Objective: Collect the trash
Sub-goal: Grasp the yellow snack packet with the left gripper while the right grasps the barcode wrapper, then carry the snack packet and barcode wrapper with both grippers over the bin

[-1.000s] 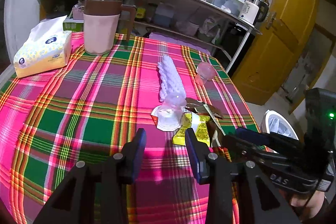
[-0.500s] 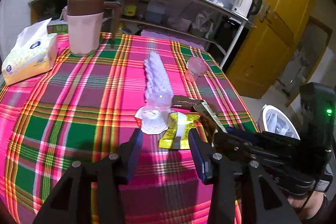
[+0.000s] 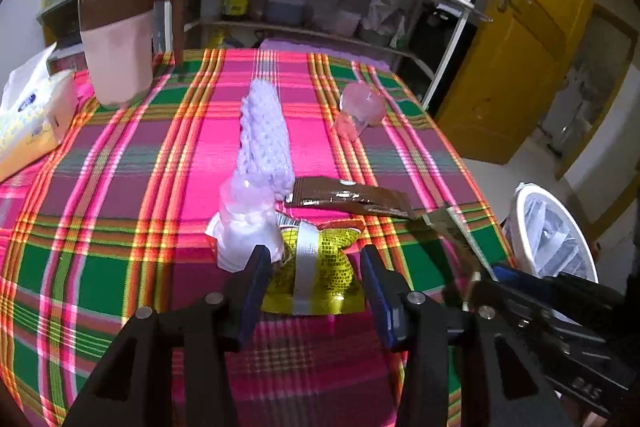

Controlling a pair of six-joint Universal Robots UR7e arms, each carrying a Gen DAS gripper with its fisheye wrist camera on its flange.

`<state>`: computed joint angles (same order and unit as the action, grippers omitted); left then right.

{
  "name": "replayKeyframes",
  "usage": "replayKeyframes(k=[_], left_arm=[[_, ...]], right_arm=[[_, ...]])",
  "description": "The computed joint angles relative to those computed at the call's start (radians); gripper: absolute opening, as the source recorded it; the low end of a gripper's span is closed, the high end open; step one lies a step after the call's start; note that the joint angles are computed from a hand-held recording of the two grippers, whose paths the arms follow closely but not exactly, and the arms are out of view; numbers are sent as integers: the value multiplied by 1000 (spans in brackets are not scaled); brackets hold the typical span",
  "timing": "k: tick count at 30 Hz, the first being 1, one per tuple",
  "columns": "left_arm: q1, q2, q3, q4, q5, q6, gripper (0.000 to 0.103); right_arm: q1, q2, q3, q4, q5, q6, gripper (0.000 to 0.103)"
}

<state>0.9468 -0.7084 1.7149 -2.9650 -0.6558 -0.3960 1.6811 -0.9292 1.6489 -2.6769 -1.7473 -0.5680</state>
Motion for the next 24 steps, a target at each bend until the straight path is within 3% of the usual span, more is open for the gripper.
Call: replayKeyframes(k=[10,24], left_arm=[[-28,25,0,30,81,5,37],[-127,-10,123,-123,47,11,35]], right_arm=[[-10,-39,33,-24,7,0,25],[-17,-158,145,-98,10,-13,25]])
